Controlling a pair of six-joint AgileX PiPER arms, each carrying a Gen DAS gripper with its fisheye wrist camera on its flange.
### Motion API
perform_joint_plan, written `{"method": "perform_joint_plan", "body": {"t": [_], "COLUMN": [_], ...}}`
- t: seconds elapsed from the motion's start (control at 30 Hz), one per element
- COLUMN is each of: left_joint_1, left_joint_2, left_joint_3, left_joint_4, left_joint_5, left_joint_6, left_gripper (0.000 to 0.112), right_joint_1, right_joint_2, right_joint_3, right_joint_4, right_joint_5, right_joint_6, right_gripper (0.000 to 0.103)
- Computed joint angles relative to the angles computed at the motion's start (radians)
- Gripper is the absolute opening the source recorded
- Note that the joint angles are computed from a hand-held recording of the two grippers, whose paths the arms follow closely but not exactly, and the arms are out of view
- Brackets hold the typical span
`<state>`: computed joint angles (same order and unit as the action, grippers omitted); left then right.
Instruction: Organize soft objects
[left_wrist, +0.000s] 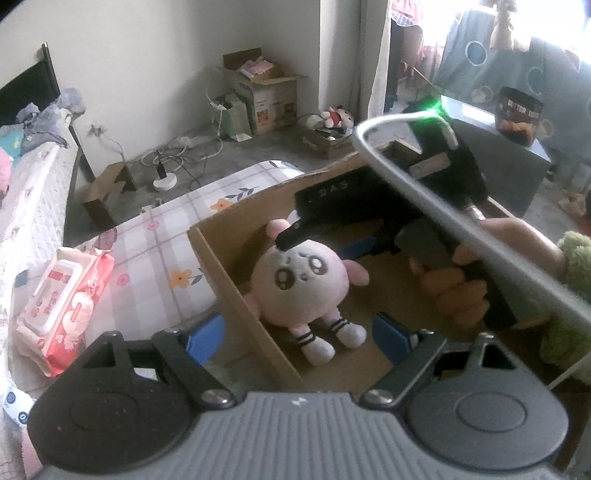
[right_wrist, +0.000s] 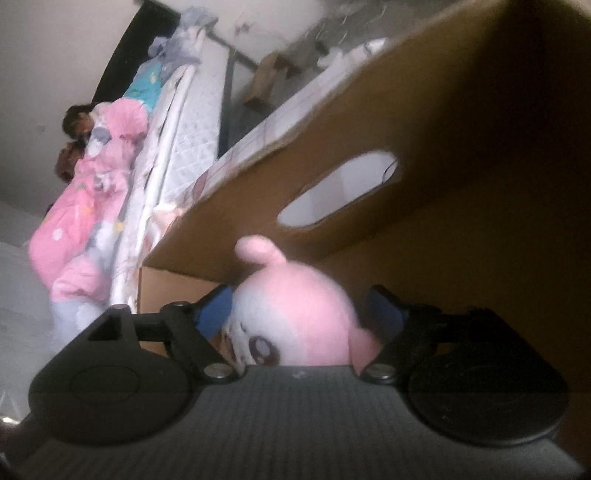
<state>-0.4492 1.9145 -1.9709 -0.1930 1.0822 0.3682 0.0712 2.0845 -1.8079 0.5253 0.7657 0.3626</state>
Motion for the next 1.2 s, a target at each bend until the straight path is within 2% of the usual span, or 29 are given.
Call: {"method": "perform_joint_plan", "body": {"t": [0.13, 0.3, 0.47, 0.57, 0.67, 0.77, 0.87, 1.0, 1.07, 1.2], "left_joint_1": [0.017, 0.055, 0.145, 0.238, 0.365, 0.531, 0.697, 0.929, 1.032, 1.185], "left_joint_2": [-0.014, -0.086, -0.239, -0.368, -0.494, -0.596, -0.676, -0.731, -0.733, -0.766], "left_joint_3": [0.008, 0.067, 0.195, 0.329, 0.466, 0.589, 0.706, 0.823, 0.850, 0.934], "left_joint_4": [-0.003, -0.005, -0.042, -0.088, -0.152, -0.229, -0.275, -0.333, -0.364, -0.401], "left_joint_5": [0.003, 0.005, 0.006, -0.026, -0.045, -0.030, -0.022, 0.029, 0.073, 0.096], "left_joint_6": [-0.003, 0.003, 0.047, 0.111, 0.180, 0.274, 0.373, 0.522, 0.582, 0.715], "left_gripper": [0.089, 0.089, 0.092, 0.092, 0.094, 0.094, 0.094, 0.094, 0.094, 0.094], "right_joint_1": [0.011, 0.005, 0.063, 0.156, 0.278, 0.434, 0.624, 0.827, 0.887, 0.930], "right_joint_2": [-0.033, -0.123, -0.285, -0.407, -0.567, -0.710, -0.769, -0.744, -0.699, -0.563], "right_joint_3": [0.025, 0.102, 0.140, 0.176, 0.311, 0.459, 0.547, 0.586, 0.573, 0.485], "right_joint_4": [-0.075, -0.105, -0.257, -0.423, -0.578, -0.753, -0.970, -1.163, -1.199, -1.121], "right_joint_5": [-0.044, -0.072, -0.029, -0.008, -0.064, -0.109, -0.112, -0.133, -0.172, -0.270], "right_joint_6": [0.094, 0.133, 0.220, 0.328, 0.471, 0.684, 0.940, 1.205, 1.274, 1.234], "right_gripper": [0.087, 0.087, 0.087, 0.090, 0.092, 0.092, 0.092, 0.092, 0.092, 0.091]}}
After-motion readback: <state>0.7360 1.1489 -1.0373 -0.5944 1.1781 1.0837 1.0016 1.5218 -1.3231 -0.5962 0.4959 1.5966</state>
